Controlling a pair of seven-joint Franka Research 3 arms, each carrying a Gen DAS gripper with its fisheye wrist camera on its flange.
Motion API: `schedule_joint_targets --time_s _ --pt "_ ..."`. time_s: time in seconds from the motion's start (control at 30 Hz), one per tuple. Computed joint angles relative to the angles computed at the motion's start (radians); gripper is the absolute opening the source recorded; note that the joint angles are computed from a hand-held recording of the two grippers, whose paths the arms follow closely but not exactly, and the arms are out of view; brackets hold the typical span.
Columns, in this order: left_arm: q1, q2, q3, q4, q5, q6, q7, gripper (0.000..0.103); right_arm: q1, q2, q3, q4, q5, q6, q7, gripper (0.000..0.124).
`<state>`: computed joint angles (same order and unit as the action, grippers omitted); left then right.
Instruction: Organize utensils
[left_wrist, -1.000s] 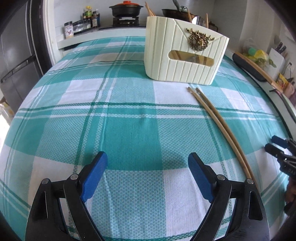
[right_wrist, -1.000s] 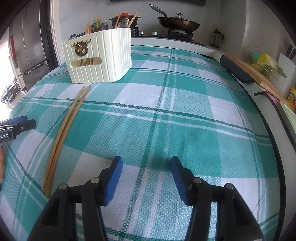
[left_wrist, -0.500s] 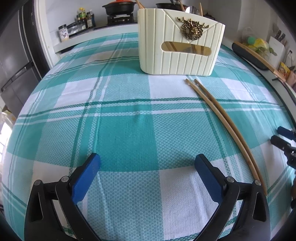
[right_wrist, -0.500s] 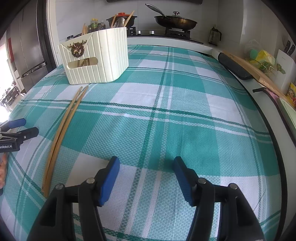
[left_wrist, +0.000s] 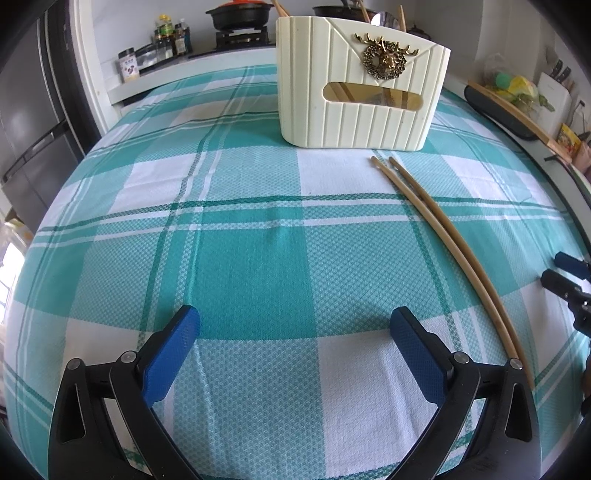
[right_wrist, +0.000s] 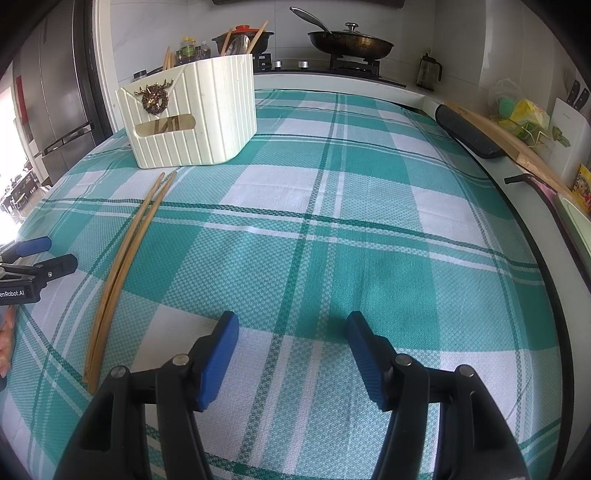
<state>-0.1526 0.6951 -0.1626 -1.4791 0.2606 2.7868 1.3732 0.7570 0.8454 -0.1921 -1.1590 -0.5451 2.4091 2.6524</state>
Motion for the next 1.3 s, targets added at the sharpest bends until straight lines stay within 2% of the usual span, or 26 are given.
schedule_joint_targets --time_s 0.5,0.67,0.7,0.77,0.83,0.93,1.03,1.13,1.2,1.27,1.3 --pt "0.0 0.001 -0.001 0.001 0.001 -0.001 0.0 0.103 0.0 0.0 -0.001 -0.001 0.001 0.002 0.001 0.062" --pt "-0.028 -0.013 0.044 -0.01 0.021 0.008 -0.079 0.102 0.001 0.0 -0.001 -0.001 0.001 0.002 0.001 0.062" --pt "-0.015 -0.019 0.028 -0.02 0.007 0.02 -0.089 0.102 0.001 -0.001 -0.001 -0.002 0.0 0.002 0.001 0.062" --pt "0.036 -0.03 -0.042 -0.041 -0.049 0.06 -0.066 0.102 0.001 -0.001 -0.001 -0.002 0.0 0.002 0.001 0.062" --pt "0.061 -0.025 -0.094 -0.034 -0.086 0.071 -0.029 0.102 0.001 -0.001 -0.001 -0.002 0.0 0.002 0.001 0.062" --pt "0.037 0.024 -0.116 0.054 -0.111 0.006 0.005 0.102 0.001 -0.001 -0.001 -0.002 0.0 0.002 0.001 0.062" --pt "-0.036 0.07 -0.068 0.14 -0.09 -0.043 -0.013 0.102 0.001 0.0 -0.001 -0.001 0.0 0.001 0.001 0.062" --pt "-0.128 0.103 0.034 0.201 -0.01 -0.067 -0.096 0.102 0.001 0.0 -0.001 -0.001 0.0 0.001 0.001 0.062" --pt "-0.154 0.124 0.066 0.234 0.025 -0.098 -0.144 0.103 0.0 0.0 -0.001 0.0 0.001 0.001 0.0 0.062" --pt "-0.148 0.124 0.063 0.231 0.032 -0.099 -0.175 0.103 0.0 0.001 -0.001 0.0 0.001 0.002 0.0 0.062" --pt "-0.153 0.13 0.071 0.248 0.042 -0.126 -0.19 0.103 0.0 0.001 -0.001 0.001 0.001 0.002 0.0 0.062"
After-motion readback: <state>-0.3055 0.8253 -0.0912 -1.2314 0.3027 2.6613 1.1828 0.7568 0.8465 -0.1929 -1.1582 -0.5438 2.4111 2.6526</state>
